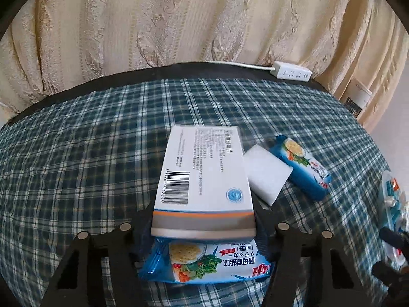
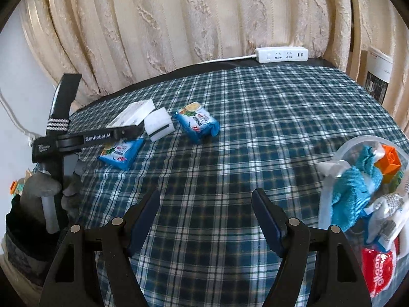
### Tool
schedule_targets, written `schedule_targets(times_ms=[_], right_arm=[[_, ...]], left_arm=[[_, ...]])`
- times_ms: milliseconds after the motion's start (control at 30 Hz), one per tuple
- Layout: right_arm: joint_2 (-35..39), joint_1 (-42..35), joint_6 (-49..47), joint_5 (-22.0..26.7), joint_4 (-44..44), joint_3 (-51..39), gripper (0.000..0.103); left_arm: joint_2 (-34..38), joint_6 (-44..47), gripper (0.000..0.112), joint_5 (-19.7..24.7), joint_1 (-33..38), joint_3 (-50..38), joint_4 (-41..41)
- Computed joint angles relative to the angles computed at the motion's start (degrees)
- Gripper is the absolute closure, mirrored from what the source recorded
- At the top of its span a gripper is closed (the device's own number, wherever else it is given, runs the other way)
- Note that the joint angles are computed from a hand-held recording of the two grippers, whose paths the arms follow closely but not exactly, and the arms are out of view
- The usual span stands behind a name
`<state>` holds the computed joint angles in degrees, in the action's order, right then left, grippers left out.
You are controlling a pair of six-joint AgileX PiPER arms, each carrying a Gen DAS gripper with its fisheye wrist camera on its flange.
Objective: Organize objects
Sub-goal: 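Grasp the white medicine box with the blue biscuit packet using the left gripper, then lift the white medicine box off the biscuit packet with the left gripper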
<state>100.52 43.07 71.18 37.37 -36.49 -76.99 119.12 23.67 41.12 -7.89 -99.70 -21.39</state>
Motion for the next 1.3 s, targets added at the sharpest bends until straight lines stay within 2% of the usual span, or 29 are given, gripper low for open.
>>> schedule_targets(times_ms=[167,367,433,500,567,633,700,1000,1133,1300], right_arm=[[2.28,0.11,-3.58,0.45,2.63,-3.02,0.028],[3.96,0.53,-5.05,1.26,3.61,-5.40,0.028],[4.11,0.41,-4.96,1.17,3.87,-5.40,0.028],[4.16,0.26,-4.92,1.06,4.17,-5.33,0.028],[4.06,0.13,-4.93,0.84,4.24,-5.15,0.028],[4.09,0.08,-5.04,0.72,4.27,-5.12,0.028],[4.15,0.02,-5.32,0.50,4.42,-5.10,0.028],[4.64,0.08,-5.53,0.04,4.70,-5.56,0.028],[4.82,-0.16,-6.30,-0.23,5.39,-5.84,0.028],[5.23,-0.49,-7.72,-0.49,6.42,-6.34,0.028]], left_arm=[[-1.16,0.73,0.046,-0.78,0.90,0.86,-1.19],[-1.31,-1.32,0.046,-0.84,0.52,1.59,2.86],[-0.91,-2.77,0.043,-0.56,0.68,1.05,4.32],[-0.36,-5.28,0.033,-0.44,1.27,0.21,5.99],[0.01,-7.55,0.032,-0.64,1.96,-0.34,7.56],[0.59,-8.31,0.030,0.23,3.19,-1.38,6.83],[1.11,-8.08,0.023,1.27,4.44,-2.33,4.80],[1.37,-5.07,0.017,-0.24,4.41,-2.35,2.20],[3.21,-5.63,0.017,0.96,4.06,-4.69,2.81],[6.69,-6.42,0.017,4.72,5.39,-9.36,1.35]])
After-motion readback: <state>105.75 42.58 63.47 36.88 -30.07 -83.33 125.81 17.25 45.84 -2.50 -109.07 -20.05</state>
